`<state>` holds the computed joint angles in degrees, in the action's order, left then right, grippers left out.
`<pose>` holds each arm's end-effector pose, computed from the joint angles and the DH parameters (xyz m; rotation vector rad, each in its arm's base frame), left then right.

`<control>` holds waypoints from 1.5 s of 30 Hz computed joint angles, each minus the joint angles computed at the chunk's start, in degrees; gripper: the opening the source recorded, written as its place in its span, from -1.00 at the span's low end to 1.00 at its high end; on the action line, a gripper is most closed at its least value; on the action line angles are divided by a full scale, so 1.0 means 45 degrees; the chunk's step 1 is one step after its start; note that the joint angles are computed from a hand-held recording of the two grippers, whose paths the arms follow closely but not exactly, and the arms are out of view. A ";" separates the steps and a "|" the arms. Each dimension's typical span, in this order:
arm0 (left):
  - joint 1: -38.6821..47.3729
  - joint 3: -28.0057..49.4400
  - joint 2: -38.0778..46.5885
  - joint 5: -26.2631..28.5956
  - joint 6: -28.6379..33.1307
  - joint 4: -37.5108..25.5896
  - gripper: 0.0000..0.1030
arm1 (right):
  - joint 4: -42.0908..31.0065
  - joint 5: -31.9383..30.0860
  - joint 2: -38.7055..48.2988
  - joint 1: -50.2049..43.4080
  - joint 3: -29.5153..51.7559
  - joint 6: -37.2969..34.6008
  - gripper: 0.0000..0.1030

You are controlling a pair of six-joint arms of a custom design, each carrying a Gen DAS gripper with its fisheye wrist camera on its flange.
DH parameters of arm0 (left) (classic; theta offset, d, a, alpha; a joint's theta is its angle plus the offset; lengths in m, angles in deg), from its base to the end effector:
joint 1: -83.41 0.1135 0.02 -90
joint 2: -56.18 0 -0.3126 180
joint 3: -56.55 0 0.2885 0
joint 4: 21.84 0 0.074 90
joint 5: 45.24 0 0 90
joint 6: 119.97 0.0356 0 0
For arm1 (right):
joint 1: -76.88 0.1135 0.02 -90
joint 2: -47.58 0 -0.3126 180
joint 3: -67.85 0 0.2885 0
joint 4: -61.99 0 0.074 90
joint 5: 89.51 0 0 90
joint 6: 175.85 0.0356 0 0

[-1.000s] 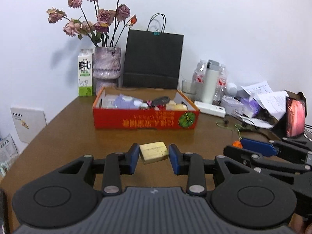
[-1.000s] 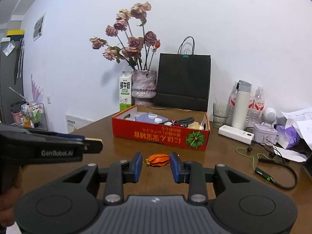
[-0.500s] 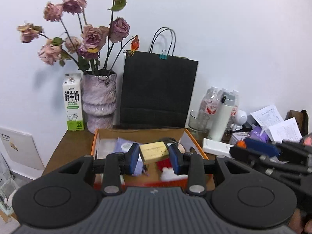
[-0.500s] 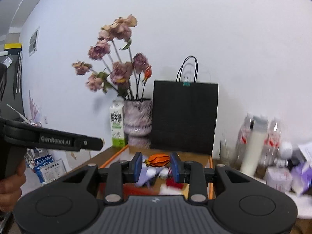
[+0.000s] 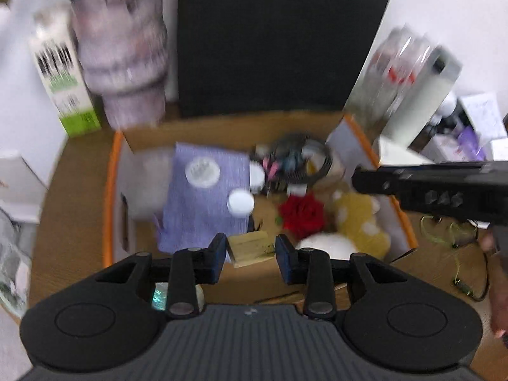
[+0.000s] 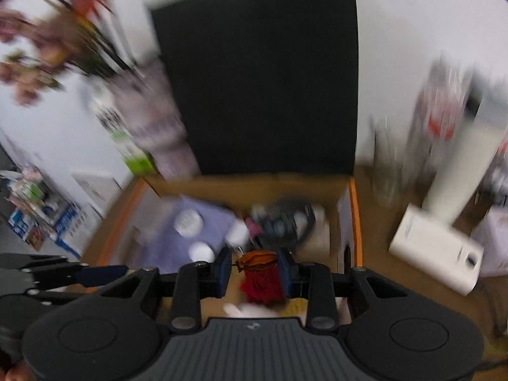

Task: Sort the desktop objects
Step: 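Carry the cube and orange item into the box and open both tools, then withdraw both tools from the box back over the table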

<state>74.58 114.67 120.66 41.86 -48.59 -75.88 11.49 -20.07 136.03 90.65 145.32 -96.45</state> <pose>0.2238 -0.0329 0.2684 -0.2416 2.6152 -0.1001 0.3331 0.0945 0.2767 -0.6693 2.5291 0.4922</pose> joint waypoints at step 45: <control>-1.6094 -0.2052 -0.0663 -1.0933 -2.1981 -1.0526 0.99 | 0.2228 -0.0467 -1.3732 -0.2261 -0.9545 -0.1377 0.64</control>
<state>2.16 105.44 117.67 -7.34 -147.50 -123.25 21.51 -22.17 74.24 80.48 102.37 -102.65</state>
